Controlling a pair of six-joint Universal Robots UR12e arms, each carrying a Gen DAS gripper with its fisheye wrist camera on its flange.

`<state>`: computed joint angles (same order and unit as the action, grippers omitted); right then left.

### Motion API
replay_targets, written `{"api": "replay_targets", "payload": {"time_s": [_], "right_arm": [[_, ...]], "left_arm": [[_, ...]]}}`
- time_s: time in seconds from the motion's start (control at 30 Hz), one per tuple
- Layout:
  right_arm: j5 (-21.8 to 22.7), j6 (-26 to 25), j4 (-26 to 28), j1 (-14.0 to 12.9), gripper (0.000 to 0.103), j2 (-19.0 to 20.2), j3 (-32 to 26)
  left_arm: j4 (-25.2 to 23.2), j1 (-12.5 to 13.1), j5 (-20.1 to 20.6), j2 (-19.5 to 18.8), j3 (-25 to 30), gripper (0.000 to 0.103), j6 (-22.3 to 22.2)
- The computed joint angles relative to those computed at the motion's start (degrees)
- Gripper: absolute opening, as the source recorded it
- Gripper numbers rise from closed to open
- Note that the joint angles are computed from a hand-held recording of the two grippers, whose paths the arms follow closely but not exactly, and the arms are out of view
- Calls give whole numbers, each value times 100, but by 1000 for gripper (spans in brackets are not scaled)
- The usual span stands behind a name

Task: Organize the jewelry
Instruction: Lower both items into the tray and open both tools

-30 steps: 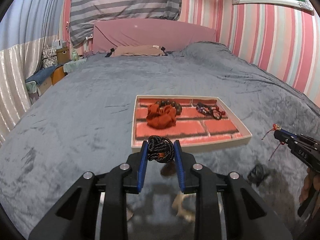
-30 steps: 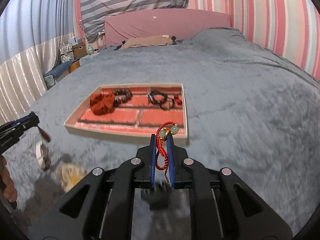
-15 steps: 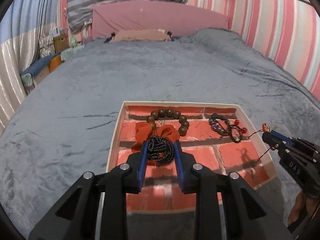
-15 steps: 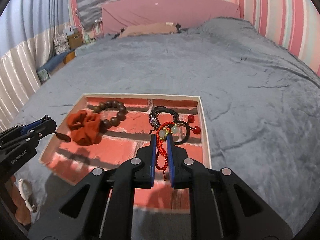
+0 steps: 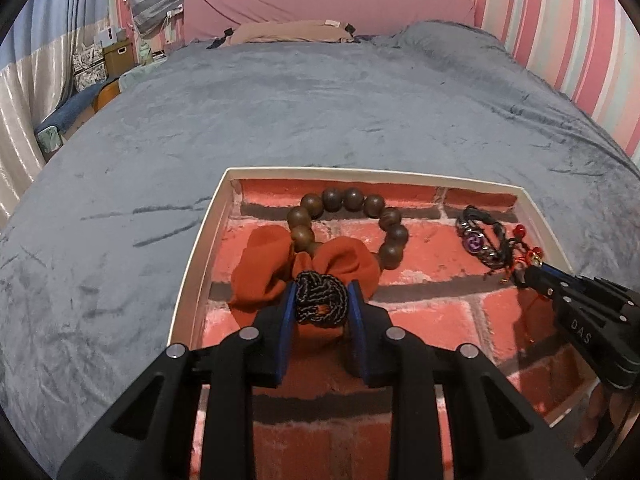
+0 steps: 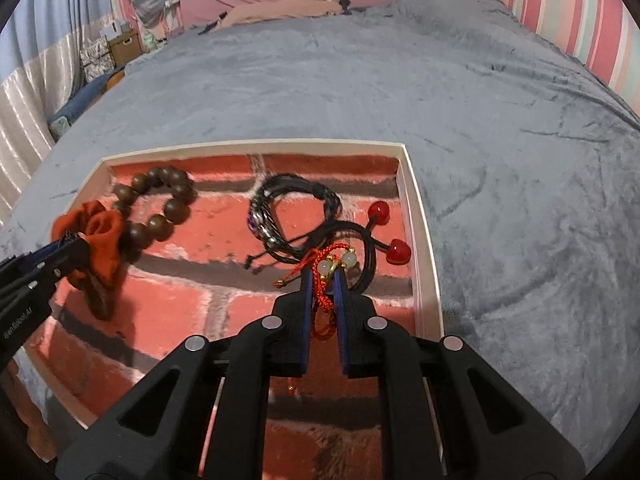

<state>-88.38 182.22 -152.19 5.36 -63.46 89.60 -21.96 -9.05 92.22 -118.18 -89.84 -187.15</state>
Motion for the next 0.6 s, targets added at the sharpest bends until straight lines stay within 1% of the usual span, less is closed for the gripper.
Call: {"api": "replay_targets", "payload": {"time_s": [0.13,0.3,0.5,0.53,0.57,0.6], "right_arm": [[-35,-71,105,6,11,57,-52],[-10,-40,152,-2,12,57,-60],[27,-75,152,-13,13,56,-68],[22,-75,136,-14,18,45,-53],[41,-70,102,-21,29,25,-29],[90,-51,23,-34,36,-7,15]], "left_arm": [[-21,-38,154,-74,84,26,89],[-18,-73,321,-157,157,27,124],[71,-129,519,-166,117,28,231],[67,-134,529,-159,115,28,245],[51,-133,527,-148,114,29,253],[43,-121,486,-116,98,30,233]]}}
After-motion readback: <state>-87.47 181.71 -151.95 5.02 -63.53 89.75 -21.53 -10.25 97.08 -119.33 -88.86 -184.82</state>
